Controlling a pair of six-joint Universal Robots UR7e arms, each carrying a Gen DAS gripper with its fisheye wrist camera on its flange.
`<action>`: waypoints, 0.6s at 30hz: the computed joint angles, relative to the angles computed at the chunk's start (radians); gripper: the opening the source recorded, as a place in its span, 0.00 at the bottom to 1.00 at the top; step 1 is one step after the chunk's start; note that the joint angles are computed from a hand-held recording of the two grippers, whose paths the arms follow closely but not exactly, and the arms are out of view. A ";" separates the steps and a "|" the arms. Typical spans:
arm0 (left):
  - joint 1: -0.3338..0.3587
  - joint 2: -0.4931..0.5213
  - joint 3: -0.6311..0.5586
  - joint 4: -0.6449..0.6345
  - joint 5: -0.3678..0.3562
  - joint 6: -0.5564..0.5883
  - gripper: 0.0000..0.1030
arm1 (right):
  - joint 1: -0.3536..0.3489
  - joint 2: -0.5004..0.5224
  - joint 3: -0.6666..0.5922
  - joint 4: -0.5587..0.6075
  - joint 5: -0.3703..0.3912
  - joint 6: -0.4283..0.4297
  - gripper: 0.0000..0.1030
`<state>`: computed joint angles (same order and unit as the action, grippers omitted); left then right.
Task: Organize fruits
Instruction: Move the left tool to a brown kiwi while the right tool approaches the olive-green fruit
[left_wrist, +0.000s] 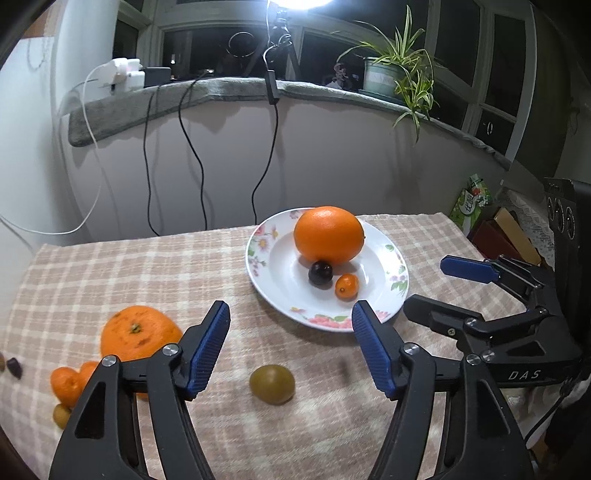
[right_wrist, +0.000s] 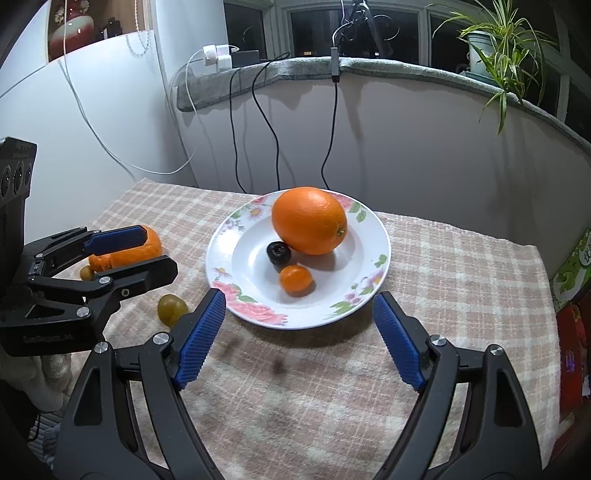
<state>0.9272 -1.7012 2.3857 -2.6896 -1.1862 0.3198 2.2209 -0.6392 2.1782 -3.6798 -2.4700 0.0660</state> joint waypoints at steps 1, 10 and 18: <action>0.002 -0.007 0.002 0.001 -0.001 0.002 0.67 | 0.004 0.001 -0.001 0.001 -0.001 0.001 0.82; 0.030 -0.087 0.018 0.038 0.004 0.025 0.67 | 0.020 0.014 -0.005 0.009 0.038 0.011 0.82; 0.069 -0.150 0.031 0.107 0.008 0.040 0.58 | 0.031 0.038 -0.027 0.017 0.098 -0.024 0.82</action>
<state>0.9964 -1.8514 2.4164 -2.5828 -1.1783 0.3593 2.2519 -0.6007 2.1516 -3.6624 -2.3718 0.0424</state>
